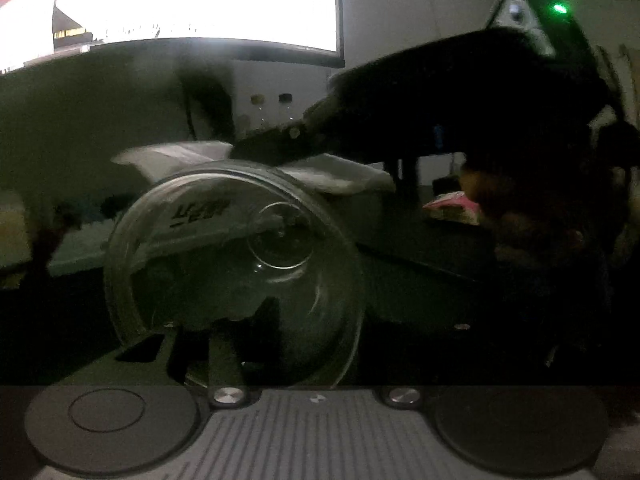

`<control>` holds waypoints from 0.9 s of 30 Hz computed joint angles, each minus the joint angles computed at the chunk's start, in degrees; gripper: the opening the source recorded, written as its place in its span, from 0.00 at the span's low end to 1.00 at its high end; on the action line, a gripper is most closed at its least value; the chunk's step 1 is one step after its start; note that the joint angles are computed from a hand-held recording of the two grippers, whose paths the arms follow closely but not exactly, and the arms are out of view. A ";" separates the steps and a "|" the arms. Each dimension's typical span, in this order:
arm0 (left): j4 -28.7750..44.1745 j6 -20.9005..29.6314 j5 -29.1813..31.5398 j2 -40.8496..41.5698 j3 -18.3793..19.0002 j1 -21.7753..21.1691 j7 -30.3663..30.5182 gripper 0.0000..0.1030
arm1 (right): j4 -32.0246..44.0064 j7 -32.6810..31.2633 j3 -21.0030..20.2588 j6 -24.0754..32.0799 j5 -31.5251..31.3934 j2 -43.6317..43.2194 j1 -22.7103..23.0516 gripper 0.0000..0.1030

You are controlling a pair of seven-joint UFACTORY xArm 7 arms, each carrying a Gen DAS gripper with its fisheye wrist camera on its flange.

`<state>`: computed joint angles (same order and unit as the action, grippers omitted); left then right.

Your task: Clean container

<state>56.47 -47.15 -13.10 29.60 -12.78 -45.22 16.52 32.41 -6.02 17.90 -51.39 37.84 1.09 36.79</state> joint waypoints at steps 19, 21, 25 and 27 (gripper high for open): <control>0.16 4.58 -12.65 -3.58 -11.61 11.48 5.05 0.96 | 0.17 -0.32 0.12 -0.55 0.62 -0.07 0.01 0.10; -1.32 6.31 -5.19 -4.46 -11.07 14.50 -5.48 0.64 | 0.16 -0.44 0.13 -0.87 0.69 -0.08 0.08 0.10; -2.78 5.65 8.08 -4.99 -6.99 16.60 -21.34 0.48 | 0.00 0.28 0.00 -0.94 -0.24 0.00 -0.02 0.10; -3.18 3.21 13.45 -4.02 -6.97 18.56 -25.60 0.41 | 0.01 0.19 0.02 -1.12 0.03 -0.02 0.03 0.10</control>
